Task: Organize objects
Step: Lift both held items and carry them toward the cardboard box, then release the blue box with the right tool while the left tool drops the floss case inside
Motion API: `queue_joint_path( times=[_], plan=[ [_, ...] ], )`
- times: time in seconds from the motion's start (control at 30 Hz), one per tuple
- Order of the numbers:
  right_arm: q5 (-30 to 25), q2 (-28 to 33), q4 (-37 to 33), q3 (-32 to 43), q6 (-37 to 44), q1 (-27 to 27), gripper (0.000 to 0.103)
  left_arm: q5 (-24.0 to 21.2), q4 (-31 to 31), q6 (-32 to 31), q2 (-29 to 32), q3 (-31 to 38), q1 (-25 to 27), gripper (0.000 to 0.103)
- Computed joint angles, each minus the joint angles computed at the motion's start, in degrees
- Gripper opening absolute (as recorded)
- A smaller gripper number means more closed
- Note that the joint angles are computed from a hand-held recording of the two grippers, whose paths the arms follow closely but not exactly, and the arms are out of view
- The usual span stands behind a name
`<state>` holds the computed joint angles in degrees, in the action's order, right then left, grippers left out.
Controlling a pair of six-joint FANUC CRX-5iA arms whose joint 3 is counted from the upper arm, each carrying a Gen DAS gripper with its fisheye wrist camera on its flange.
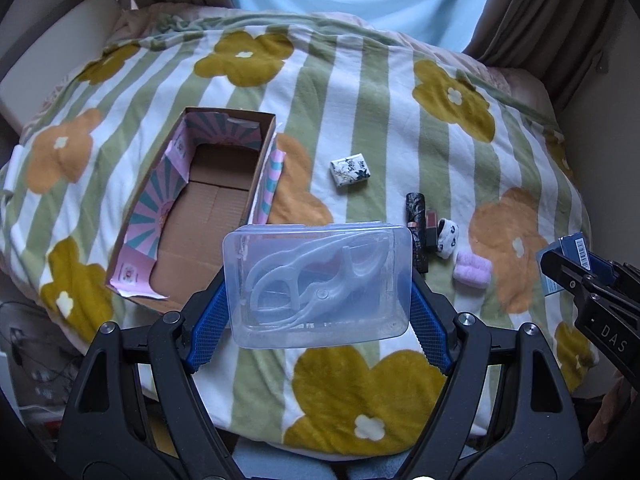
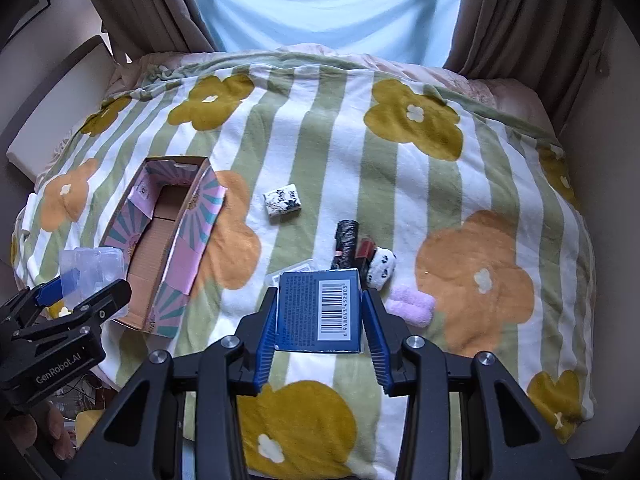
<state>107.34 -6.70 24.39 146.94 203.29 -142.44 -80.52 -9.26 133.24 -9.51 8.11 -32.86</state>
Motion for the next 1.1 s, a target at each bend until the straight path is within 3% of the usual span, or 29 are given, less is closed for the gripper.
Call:
queue_joint_path(
  times=[0.2, 0.47, 0.8, 0.9, 1.1],
  plan=[
    [-0.54, -8.34, -0.46, -9.96, 3.24, -0.93, 0.037, -0.47, 2.58, -6.37, -5.94, -5.61, 7.35, 0.079],
    [-1.11, -20.33, -3.11, -24.07, 8.09, -4.08, 0.037, -0.32, 8.36, -17.97, -12.32, -13.92, 22.02, 0.079],
    [-0.21, -36.14, -7.61, -41.92, 13.43, -10.07, 0.037, 1.86, 15.14, -33.3, -13.42, -22.32, 38.02, 0.079],
    [-1.92, -39.48, -10.2, -43.72, 14.65, -12.15, 0.037, 3.21, 16.38, -36.66, -11.74, -23.84, 39.99, 0.079],
    [-9.93, -42.08, -16.95, -38.49, 16.82, -16.0, 0.037, 6.61, 18.59, -42.96, -7.29, -25.76, 39.88, 0.079]
  ],
)
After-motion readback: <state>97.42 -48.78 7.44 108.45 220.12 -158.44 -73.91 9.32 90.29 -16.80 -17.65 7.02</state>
